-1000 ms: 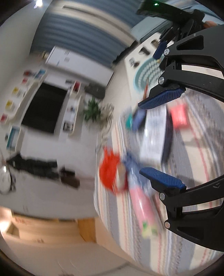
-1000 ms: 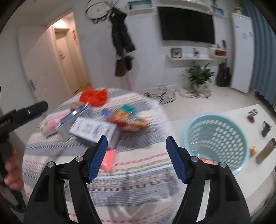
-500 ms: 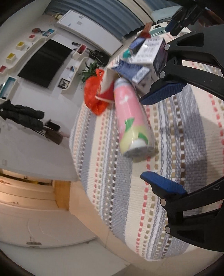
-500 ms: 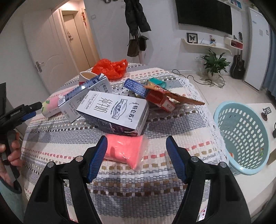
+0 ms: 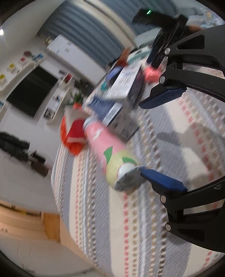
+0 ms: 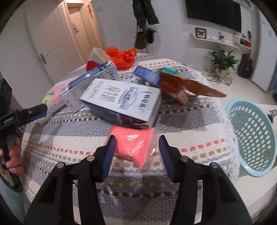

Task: Collect trash
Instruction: 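Grasp the pink bag with the right tool while the left tool grasps the pink yogurt bottle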

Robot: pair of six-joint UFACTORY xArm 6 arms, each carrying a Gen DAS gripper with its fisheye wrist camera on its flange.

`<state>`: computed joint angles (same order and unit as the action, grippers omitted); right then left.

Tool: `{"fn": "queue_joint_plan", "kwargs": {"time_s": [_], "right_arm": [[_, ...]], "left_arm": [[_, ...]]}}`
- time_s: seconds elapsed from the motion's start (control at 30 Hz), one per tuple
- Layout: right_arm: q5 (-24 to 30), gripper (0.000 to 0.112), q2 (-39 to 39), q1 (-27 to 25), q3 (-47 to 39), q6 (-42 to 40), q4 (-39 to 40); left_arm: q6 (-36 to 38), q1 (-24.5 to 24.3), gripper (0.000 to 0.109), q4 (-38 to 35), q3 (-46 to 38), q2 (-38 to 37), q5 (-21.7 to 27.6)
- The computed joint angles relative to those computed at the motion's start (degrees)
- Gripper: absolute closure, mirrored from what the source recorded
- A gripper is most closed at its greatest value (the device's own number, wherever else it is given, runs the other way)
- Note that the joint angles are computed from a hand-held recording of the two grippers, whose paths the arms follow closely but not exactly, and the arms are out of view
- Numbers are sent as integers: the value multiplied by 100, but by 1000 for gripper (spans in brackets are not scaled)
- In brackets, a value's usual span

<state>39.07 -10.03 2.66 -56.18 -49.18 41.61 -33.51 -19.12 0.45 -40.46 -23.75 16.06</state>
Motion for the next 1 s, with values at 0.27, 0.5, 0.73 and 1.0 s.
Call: {"fn": "queue_joint_plan", "kwargs": {"time_s": [0.27, 0.5, 0.73, 1.0], "right_arm": [[298, 67, -138, 53, 38, -226, 56], [278, 67, -211, 69, 98, -214, 43], [455, 67, -151, -101, 1, -192, 40], [600, 67, -154, 39, 9, -191, -53]], "left_arm": [[-633, -95, 39, 1609, -285, -307, 602], [259, 156, 45, 1889, -1870, 1202, 1903], [833, 329, 45, 1083, -2456, 1890, 1978], [131, 245, 55, 1368, -2351, 1964, 1696]]}}
